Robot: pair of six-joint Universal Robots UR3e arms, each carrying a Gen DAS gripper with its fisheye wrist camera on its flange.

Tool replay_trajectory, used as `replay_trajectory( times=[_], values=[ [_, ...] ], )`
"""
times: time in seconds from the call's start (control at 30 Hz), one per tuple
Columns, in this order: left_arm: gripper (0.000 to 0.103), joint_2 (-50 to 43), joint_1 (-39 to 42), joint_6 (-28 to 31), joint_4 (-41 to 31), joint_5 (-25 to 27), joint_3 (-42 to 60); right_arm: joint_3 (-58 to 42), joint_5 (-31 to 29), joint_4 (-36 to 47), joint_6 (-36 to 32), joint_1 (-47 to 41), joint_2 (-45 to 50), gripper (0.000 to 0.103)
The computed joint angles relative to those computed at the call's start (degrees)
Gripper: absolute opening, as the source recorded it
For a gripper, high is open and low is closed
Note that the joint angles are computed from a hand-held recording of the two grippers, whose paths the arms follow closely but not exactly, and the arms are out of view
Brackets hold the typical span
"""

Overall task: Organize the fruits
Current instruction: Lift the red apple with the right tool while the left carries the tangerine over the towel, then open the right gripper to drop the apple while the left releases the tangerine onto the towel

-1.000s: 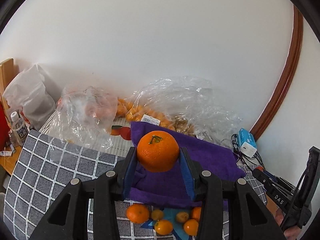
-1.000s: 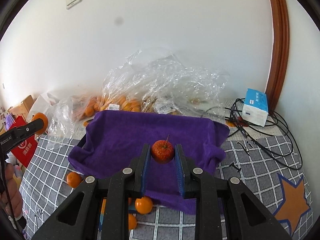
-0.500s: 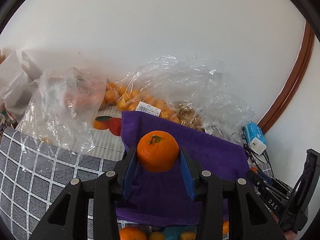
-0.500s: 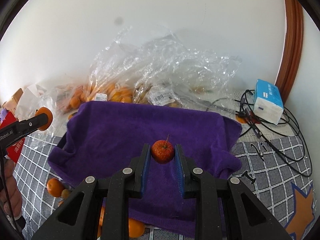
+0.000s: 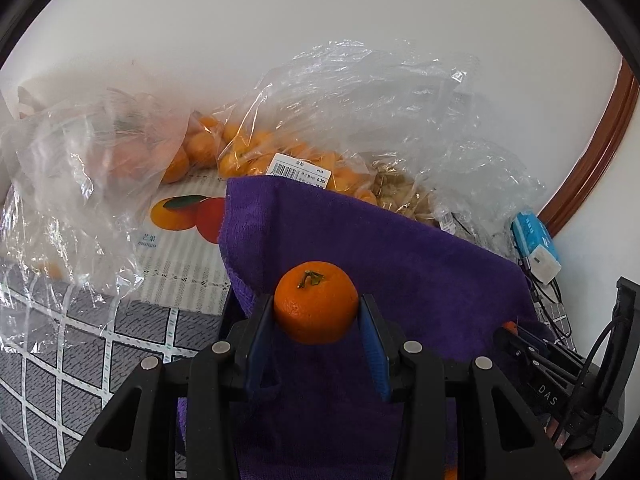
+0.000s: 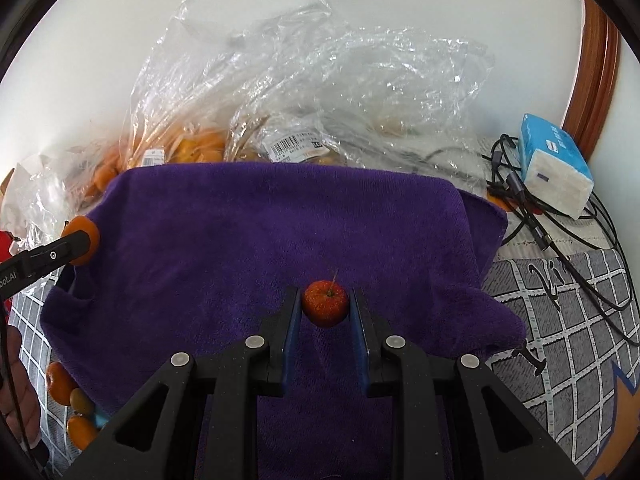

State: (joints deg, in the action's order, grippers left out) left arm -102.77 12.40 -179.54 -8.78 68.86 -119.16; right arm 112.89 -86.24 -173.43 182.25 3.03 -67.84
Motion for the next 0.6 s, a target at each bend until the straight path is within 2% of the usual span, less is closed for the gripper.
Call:
replay_trajectory(
  times=[0.1,0.53,0.6],
  values=[
    [0.04,-1.61,-1.7,0.67,-0.58,2.66,1.43,-0.68,-0.76,0.64,0.05,0.16,0.82,0.024],
    [0.04,-4.2,-3.53,2.19,-3.4,5.52,3.86,-1.38,-2.62,2.3,-0.3,0.37,1.83,0.024],
    [0.04,-4.17,-3.53,2.27,-3.57,5.52,3.86,-1.17,-2.51,2.52,-0.13,0.34,1.56,0.03]
  ],
)
